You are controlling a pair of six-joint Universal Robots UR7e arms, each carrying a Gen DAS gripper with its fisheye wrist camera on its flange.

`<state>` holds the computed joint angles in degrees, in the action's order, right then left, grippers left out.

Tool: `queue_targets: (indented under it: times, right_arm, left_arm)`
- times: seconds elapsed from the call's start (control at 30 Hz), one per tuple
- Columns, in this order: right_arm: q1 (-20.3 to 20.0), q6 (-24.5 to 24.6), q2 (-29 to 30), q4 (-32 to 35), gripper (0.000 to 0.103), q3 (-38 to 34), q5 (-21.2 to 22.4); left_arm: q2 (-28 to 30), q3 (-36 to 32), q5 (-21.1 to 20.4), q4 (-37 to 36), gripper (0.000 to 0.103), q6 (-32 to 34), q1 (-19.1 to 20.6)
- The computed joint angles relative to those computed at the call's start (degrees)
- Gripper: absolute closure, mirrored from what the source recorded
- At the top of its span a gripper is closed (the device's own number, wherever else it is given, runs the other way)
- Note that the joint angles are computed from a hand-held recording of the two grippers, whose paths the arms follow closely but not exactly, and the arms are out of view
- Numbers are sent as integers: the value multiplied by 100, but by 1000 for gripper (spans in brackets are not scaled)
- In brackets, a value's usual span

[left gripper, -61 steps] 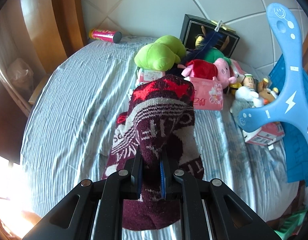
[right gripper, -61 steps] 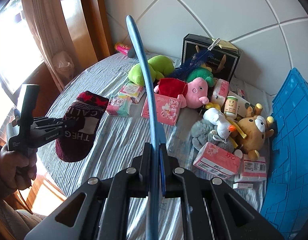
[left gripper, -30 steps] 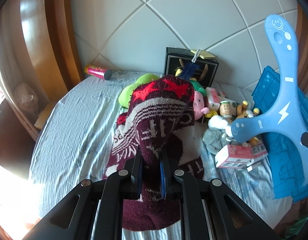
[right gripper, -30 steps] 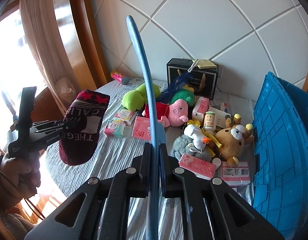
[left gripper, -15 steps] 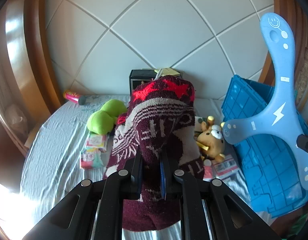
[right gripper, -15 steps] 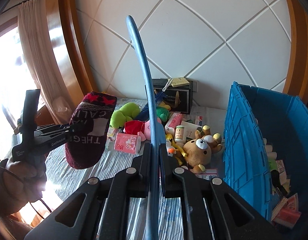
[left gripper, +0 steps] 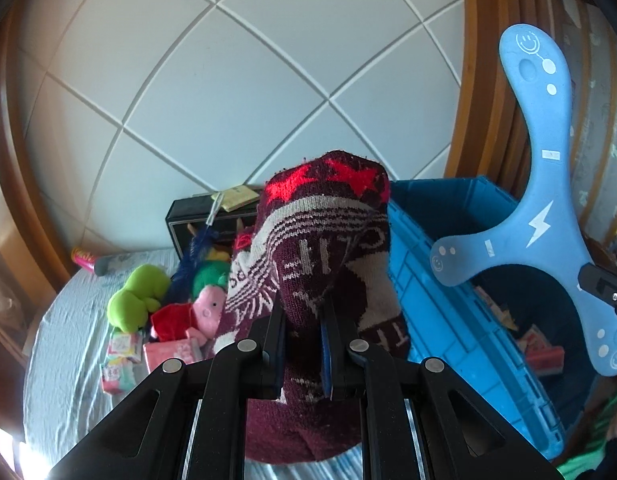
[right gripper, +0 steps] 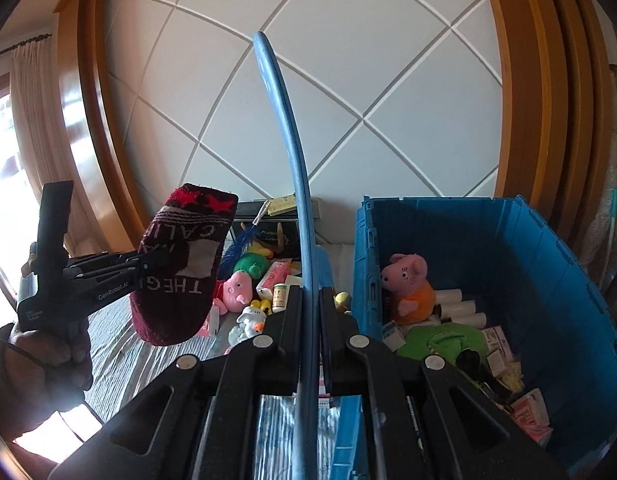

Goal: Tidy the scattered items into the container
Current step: 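Carry the sock and boomerang over the blue bin with both tools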

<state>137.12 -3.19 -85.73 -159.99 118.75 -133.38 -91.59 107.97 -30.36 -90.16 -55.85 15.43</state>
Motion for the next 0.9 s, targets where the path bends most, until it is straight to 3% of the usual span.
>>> queue_targets:
  times: [0.27, 0.5, 0.67, 0.9]
  right_arm:
    - [-168, 39, -736, 223, 95, 203, -471]
    - [-263, 319, -1353, 600, 95, 338, -1072]
    - [-335, 658, -1786, 990, 95, 446, -1407]
    - [-625, 608, -2101, 978, 95, 544, -1418]
  left_arm:
    - [1001, -224, -149, -1890, 90, 1448, -83]
    - [1927, -633, -592, -3262, 90, 2592, -31]
    - [2565, -994, -850, -3905, 90, 3273, 18]
    - [3128, -1414, -1056, -4188, 90, 3663, 47]
